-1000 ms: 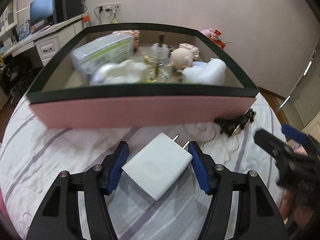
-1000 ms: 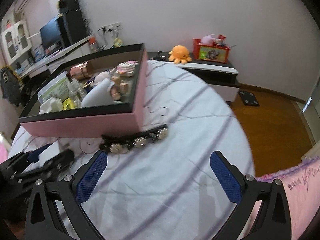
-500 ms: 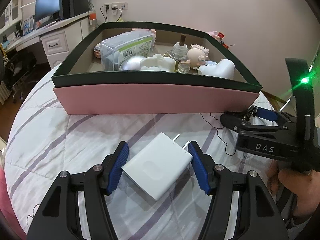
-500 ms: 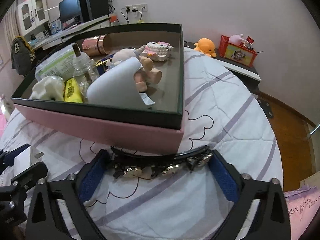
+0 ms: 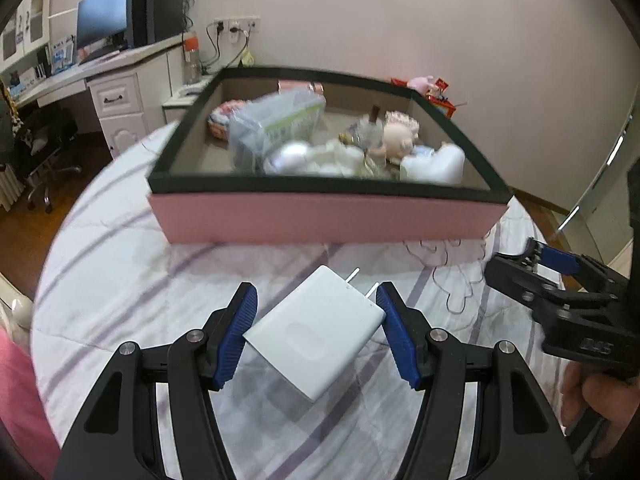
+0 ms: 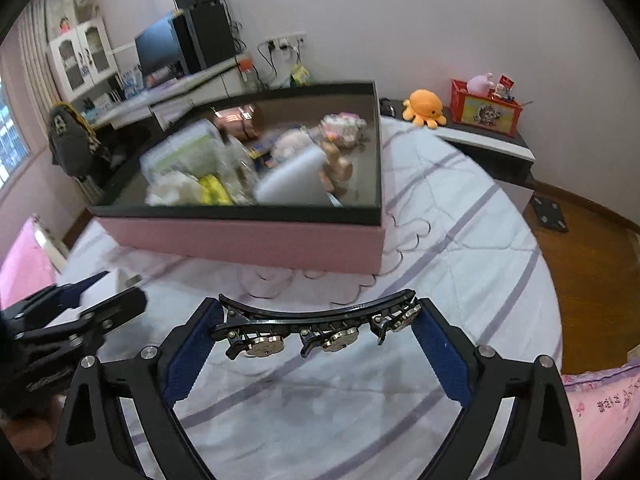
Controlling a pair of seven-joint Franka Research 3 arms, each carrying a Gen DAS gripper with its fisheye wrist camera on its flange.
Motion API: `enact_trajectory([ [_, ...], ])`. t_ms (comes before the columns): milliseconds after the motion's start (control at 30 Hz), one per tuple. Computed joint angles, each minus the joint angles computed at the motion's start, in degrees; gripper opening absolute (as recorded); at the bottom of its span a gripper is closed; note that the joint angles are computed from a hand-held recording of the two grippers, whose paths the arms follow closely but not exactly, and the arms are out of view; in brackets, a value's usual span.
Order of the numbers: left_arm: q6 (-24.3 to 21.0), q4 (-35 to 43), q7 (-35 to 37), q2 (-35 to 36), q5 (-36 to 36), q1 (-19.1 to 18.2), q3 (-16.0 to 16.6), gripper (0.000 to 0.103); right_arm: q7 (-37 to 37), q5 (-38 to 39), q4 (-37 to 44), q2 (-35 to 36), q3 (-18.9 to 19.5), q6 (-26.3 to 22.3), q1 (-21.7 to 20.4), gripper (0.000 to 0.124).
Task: Organize rigid objects
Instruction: 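Lower the white box into the pink box with the left gripper while the right lowers the clip, then open both grippers and withdraw them from the pink box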
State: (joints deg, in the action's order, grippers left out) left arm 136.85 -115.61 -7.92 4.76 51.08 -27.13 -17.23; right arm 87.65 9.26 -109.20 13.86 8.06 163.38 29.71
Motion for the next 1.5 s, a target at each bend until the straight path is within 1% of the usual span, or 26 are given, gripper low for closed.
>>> enact_trajectory([
  [133, -1.13, -0.08, 0.66, -2.14, 1.63, 0.49, 0.11, 0.063, -3.51, 3.64, 0.59, -1.55, 1.79, 0.88, -1.2, 0.095],
  [200, -2.03, 0.45, 1.31, -2.92, 2.73, 1.06, 0.12, 0.063, -4.36, 4.1, 1.62, -1.43, 1.87, 1.47, -1.03, 0.095],
  [333, -3.05, 1.93, 2.58, -4.08, 5.57, 2.51, 0.32, 0.063, -4.27, 3.04, 7.07, 1.34, 1.22, 1.57, 0.1, 0.095],
  [400, -3.95, 3.7, 3.79, -3.71, 6.95, 3.35, 0.54, 0.063, -3.98, 2.77, 10.33, 3.23, 1.02, 1.6, 0.52, 0.095],
  [500, -3.92, 6.37, 6.04, -2.24, 7.88, 4.65, 1.36, 0.063, -3.82, 2.99, 16.99, 7.51, 0.97, 0.55, 0.89, 0.095],
  [567, -3.66, 8.68, 8.0, -0.37, 7.76, 5.45, 2.16, 0.063, -3.22, 3.11, 22.36, 11.01, 0.69, -0.85, 1.29, 0.095],
  [633, -3.37, 10.53, 9.47, 1.36, 7.75, 5.87, 2.99, 0.063, -1.52, 2.42, 29.35, 15.6, -0.34, -3.12, 2.24, 0.095],
  [667, -3.61, 11.47, 9.91, 2.32, 7.95, 5.96, 3.43, 0.063, -0.76, 2.19, 31.51, 17.03, -0.73, -3.9, 2.63, 0.095],
  [767, -1.83, 13.71, 11.65, 4.96, 6.35, 6.72, 4.88, 0.063, 2.63, 0.58, 42.08, 24.1, -2.6, -8.6, 4.1, 0.095],
  [800, -1.87, 14.69, 12.28, 5.95, 6.05, 6.75, 5.31, 0.063, 3.47, 0.23, 44.88, 26.03, -2.92, -9.93, 4.32, 0.095],
  [900, -1.46, 16.84, 14.14, 8.35, 5.06, 6.59, 6.38, 0.063, 6.25, -0.77, 51.78, 30.79, -3.94, -13.53, 4.95, 0.095],
  [1033, -0.58, 17.94, 15.68, 10.18, 3.3, 6.35, 7.5, 0.063, 7.73, -1.81, 58.1, 35.25, -4.23, -17.41, 5.29, 0.096],
  [1167, -0.11, 17.79, 17.0, 10.73, 1.52, 6.25, 8.01, 0.064, 8.49, -1.83, 61.52, 37.32, -3.9, -20.25, 5.27, 0.098],
  [1200, -0.44, 17.67, 17.2, 10.67, 1.33, 6.12, 8.13, 0.065, 8.54, -1.6, 62.18, 37.7, -3.66, -21.16, 5.11, 0.102],
  [1233, -0.72, 17.68, 17.47, 10.63, 1.24, 6.04, 8.22, 0.068, 8.84, -1.55, 62.6, 37.92, -3.71, -21.81, 5.1, 0.103],
  [1300, -1.1, 16.85, 16.54, 9.72, 2.16, 5.58, 8.4, 0.084, 8.69, -0.34, 61.09, 37.08, -2.78, -21.89, 4.41, 0.103],
  [1333, -1.32, 16.07, 15.31, 8.88, 3.3, 5.26, 8.48, 0.088, 8.91, 0.35, 59.93, 36.44, -2.46, -21.47, 4.09, 0.103],
  [1400, -2.77, 14.92, 13.41, 7.25, 5.08, 4.85, 8.21, 0.101, 9.28, 2.16, 54.93, 33.6, -1.67, -18.86, 3.16, 0.103],
  [1433, -3.29, 14.28, 12.79, 6.39, 5.53, 4.86, 7.93, 0.103, 8.67, 3.73, 52.38, 32.1, -0.59, -17.67, 2.24, 0.103],
  [1467, -3.68, 13.61, 12.21, 5.51, 6.07, 4.88, 7.59, 0.103, 8.6, 4.46, 51.84, 31.72, -0.19, -17.31, 1.97, 0.103],
  [1500, -4.16, 12.94, 12.05, 4.54, 6.43, 4.93, 7.16, 0.103, 8.44, 5.37, 49.48, 30.19, 0.15, -16.39, 1.55, 0.103],
])
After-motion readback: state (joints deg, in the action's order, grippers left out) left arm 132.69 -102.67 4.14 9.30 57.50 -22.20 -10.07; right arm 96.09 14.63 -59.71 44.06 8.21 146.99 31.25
